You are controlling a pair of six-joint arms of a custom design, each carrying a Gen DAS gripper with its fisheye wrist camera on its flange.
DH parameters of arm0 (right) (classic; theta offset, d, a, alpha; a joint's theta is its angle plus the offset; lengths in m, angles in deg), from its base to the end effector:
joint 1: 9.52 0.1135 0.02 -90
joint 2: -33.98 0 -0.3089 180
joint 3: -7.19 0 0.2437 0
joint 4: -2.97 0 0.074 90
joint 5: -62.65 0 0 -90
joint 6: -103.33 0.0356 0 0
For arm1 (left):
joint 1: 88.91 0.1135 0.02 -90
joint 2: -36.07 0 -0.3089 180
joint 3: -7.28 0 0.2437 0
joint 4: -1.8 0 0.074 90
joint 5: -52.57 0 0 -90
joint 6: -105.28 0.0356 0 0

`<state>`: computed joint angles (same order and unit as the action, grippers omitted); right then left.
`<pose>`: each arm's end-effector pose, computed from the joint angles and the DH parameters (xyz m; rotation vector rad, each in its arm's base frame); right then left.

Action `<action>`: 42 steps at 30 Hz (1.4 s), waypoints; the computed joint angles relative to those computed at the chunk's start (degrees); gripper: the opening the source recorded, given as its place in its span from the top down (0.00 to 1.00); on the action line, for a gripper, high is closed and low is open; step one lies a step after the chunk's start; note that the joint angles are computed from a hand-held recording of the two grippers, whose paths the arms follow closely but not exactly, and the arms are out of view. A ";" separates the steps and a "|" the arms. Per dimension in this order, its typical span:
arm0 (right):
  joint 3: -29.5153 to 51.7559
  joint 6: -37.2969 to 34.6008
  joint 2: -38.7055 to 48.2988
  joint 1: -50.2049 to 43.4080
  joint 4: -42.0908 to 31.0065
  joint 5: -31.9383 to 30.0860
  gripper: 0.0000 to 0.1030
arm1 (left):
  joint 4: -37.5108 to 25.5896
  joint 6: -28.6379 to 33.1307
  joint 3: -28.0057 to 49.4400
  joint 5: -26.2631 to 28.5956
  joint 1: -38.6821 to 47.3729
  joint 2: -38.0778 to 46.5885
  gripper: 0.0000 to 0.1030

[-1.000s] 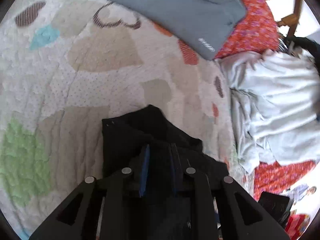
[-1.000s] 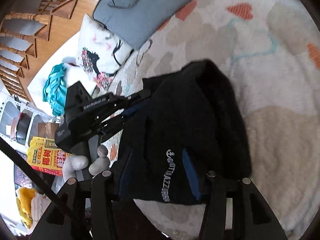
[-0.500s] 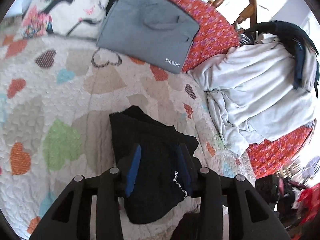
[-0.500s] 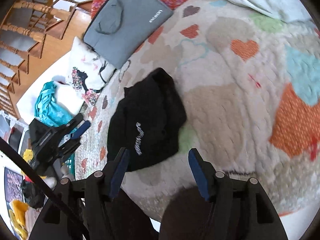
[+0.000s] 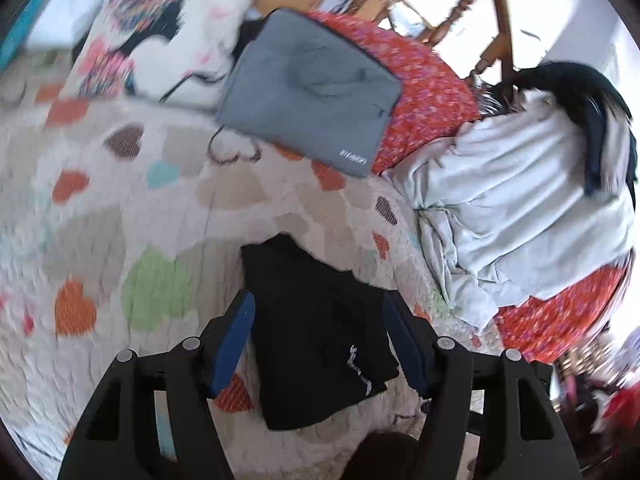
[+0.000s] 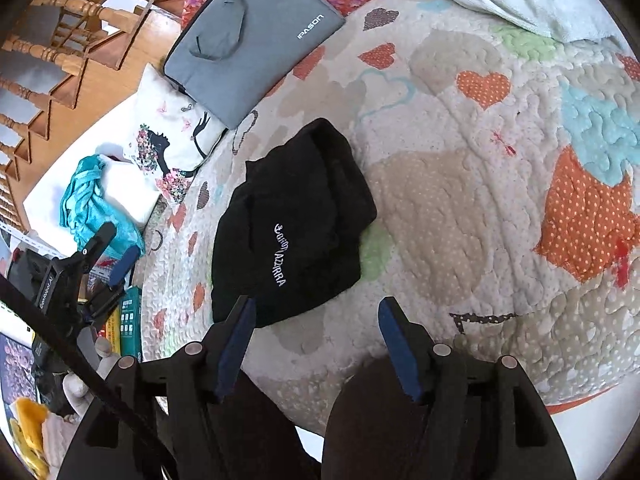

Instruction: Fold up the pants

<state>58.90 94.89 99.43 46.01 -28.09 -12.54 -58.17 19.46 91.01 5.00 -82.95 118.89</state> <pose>0.1237 0.1641 0.2602 0.6927 2.3981 0.8471 0.2776 0.0048 0.3378 0.2215 2.4145 -0.8732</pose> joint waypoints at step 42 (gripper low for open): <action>18.13 -27.87 30.96 -29.91 18.33 -31.87 0.58 | 4.96 -3.48 8.74 2.54 -8.54 23.13 0.65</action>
<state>77.03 67.01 130.39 16.10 -9.77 -44.41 -53.21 15.98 99.75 7.53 -91.49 142.02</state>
